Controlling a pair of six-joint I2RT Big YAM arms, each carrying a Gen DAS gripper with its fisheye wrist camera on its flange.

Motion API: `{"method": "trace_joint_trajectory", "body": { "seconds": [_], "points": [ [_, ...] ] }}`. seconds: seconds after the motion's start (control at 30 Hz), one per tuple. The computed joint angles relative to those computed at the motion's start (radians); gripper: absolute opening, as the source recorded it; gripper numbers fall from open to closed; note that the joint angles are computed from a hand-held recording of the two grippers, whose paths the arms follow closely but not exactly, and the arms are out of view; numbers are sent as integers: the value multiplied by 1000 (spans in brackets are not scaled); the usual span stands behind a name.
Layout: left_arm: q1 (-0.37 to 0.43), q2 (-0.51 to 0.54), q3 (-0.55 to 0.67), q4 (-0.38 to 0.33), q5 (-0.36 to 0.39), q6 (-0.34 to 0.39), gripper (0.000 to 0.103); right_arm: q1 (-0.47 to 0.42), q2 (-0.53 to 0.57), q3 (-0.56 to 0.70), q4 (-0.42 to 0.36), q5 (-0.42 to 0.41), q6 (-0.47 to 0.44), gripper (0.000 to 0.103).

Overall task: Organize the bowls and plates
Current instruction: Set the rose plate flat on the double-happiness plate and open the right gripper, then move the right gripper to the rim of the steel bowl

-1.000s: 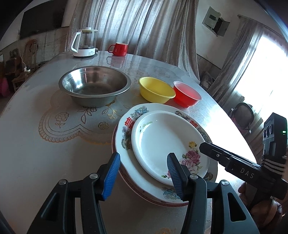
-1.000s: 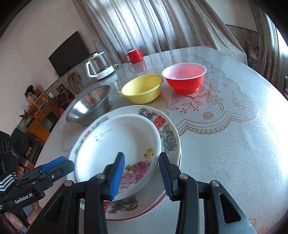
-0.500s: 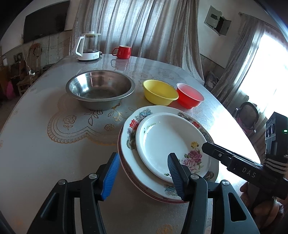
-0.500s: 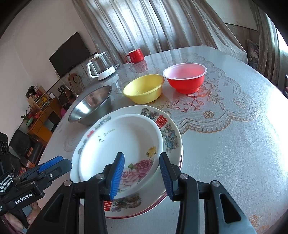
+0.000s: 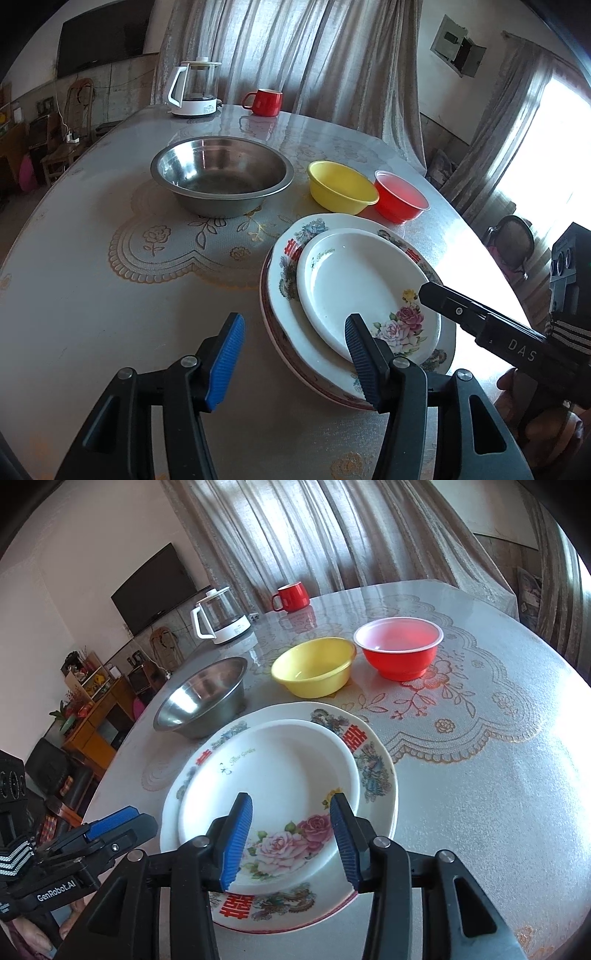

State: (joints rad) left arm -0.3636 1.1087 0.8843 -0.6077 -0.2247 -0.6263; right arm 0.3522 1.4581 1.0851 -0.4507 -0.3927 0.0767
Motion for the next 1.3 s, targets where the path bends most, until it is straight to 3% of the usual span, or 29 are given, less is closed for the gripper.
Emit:
{"method": "trace_joint_trajectory", "body": {
  "seconds": [0.2, 0.67, 1.3],
  "points": [
    [10, -2, 2, -53, -83, -22, 58, 23, 8, 17, -9, -24, -12, 45],
    [82, -41, -32, -90, -115, -62, 58, 61, 53, 75, -53, -63, -24, 48],
    [148, -33, -32, -83, -85, -40, 58, 98, 155, 198, -111, -87, -38, 48]
  ]
}}
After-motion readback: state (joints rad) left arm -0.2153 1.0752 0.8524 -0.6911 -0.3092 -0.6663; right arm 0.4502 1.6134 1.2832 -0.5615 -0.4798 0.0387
